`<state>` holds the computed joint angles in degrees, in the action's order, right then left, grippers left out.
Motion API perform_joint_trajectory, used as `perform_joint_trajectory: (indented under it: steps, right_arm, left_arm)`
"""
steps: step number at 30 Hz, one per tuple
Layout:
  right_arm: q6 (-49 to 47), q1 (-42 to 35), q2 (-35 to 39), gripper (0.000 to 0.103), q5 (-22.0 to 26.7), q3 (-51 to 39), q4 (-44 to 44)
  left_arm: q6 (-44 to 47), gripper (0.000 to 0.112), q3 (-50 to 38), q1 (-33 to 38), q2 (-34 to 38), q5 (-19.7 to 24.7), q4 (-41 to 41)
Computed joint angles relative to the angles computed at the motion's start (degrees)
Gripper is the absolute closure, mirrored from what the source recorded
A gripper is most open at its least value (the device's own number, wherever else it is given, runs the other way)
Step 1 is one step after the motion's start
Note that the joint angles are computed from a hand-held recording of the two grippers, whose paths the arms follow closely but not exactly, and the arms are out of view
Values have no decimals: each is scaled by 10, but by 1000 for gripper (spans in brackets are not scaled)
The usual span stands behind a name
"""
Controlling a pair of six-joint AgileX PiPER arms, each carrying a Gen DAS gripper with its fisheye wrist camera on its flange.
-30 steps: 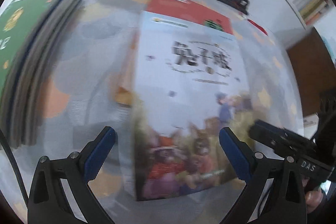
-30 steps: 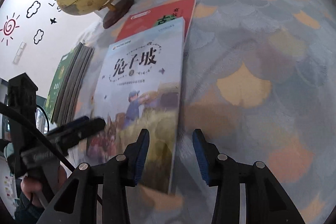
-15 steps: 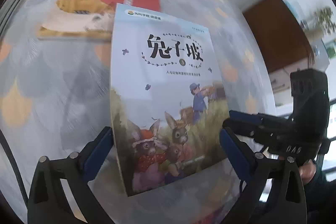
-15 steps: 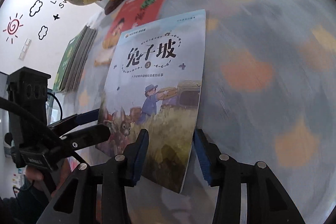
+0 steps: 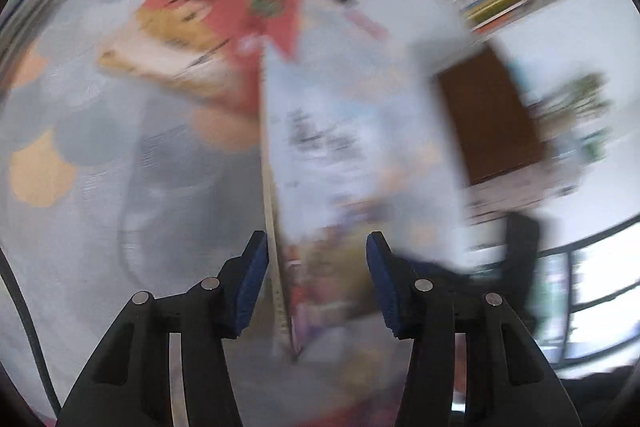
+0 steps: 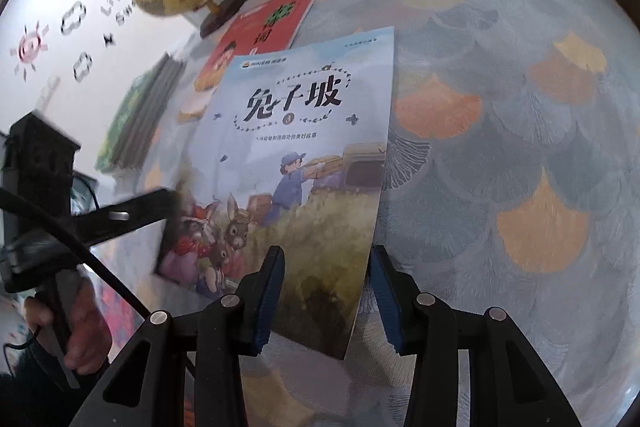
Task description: Organize books
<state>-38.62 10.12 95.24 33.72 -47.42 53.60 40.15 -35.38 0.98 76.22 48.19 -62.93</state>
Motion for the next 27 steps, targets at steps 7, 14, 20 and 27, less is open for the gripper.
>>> perform_joint_trajectory:
  steps: [7,14,20,27]
  right_arm:
    - [-116,-58,10,59,46,26,117]
    - [-69,-49,11,55,49,11,87]
    - [-99,-159,77,15,230,-15,149]
    - [-166,-191,108,73,270,4,215]
  left_arm:
    - [-79,66,-44,-114,90,-95,73]
    - [39,69,-52,-76,156,3,-89]
    - [138,68,-36,16,239,211,-225]
    - [44,69,-51,-33,213,103,-109]
